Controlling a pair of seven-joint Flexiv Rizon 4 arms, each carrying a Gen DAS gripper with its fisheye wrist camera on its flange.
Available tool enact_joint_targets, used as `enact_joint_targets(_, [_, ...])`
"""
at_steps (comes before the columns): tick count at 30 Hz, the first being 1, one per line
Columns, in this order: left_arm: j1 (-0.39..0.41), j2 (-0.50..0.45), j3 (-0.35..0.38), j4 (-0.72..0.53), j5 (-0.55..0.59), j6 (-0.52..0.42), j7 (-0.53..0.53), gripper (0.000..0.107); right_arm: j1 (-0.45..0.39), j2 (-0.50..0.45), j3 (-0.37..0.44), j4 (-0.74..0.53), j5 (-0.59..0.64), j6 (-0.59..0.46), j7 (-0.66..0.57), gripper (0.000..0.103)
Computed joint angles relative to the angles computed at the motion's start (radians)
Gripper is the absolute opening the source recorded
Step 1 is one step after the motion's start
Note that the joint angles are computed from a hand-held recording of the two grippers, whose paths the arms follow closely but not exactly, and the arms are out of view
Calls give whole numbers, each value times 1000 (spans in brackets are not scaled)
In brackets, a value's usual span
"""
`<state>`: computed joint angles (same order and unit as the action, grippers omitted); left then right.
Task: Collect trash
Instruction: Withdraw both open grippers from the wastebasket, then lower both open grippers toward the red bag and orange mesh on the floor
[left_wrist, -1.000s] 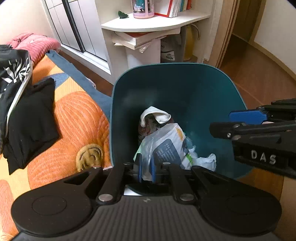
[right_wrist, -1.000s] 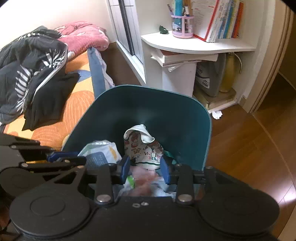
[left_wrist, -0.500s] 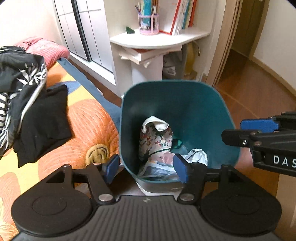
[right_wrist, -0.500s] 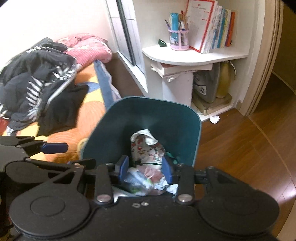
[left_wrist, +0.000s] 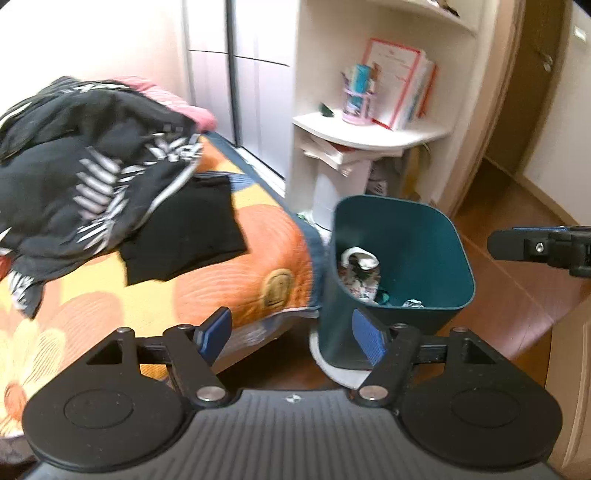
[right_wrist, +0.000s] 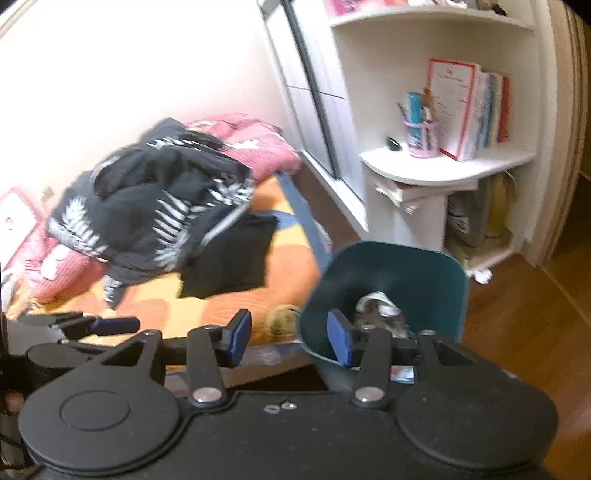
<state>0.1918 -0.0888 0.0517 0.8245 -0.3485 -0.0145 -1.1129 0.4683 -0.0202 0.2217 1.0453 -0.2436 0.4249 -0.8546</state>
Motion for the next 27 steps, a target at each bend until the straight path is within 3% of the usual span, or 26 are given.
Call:
enact_joint_targets(4, [48, 37, 39, 36, -70, 8, -4, 81, 31, -23, 14, -30, 0, 32, -6, 50])
enact_joint_targets(13, [129, 106, 121, 169, -147, 42, 37, 83, 129, -97, 26, -68, -44, 61, -100, 52])
enact_joint_targets(20, [189, 137, 180, 285, -105, 51, 41, 83, 187, -167, 34, -106, 31, -25, -180, 53])
enact_joint_targets(27, [218, 155, 201, 431, 36, 76, 19, 83, 222, -262, 45, -139, 155, -91, -263, 53])
